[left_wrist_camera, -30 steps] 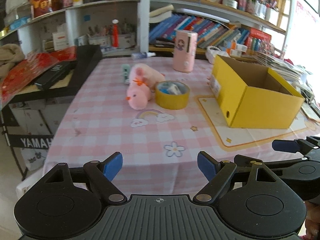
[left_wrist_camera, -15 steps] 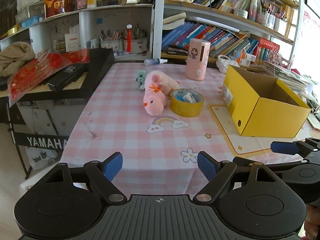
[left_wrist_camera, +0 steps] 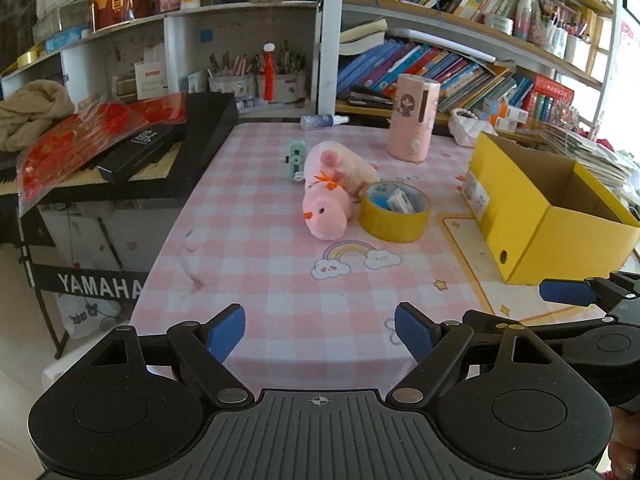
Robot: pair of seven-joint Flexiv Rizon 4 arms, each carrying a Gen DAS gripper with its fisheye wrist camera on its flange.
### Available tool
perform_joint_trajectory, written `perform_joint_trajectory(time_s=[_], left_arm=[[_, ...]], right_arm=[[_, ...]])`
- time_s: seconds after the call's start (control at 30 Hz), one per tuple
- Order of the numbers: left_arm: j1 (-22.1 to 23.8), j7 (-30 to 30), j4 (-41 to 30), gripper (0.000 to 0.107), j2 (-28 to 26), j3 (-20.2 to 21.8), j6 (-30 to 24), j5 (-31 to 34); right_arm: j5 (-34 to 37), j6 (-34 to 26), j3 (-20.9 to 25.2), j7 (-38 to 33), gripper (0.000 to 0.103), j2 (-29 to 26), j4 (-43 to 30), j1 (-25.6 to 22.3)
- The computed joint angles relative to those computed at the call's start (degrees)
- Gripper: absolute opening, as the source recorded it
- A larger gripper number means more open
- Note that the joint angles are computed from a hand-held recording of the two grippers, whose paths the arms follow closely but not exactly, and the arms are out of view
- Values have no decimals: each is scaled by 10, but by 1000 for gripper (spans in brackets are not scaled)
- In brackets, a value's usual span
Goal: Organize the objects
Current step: 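Lower the right tool onto the yellow tape roll rim and close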
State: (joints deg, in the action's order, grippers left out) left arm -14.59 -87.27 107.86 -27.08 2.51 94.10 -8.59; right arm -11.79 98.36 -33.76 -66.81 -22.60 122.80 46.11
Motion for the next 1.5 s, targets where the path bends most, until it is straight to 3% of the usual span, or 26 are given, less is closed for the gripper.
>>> perform_joint_trajectory(time_s=[0.4,0.8,1.03,1.5], left_arm=[[-15,-28,-127,84,-74,38,-57,2],[-24,-101,-261,84,-144,77,-132,36],[-12,-125,-315,84,-170,72,-172,60],[7,-142,-385,84,-204,56,-222,87]], right_arm=[[-61,-49,175,5,80,-77,-155,-187],[-85,-122,298,-18,87,-174,-329,-309],[-77,-178,327,-32,95,-225,-416,-330],[-20,-273,388,-93,94,-310,-565,-362]])
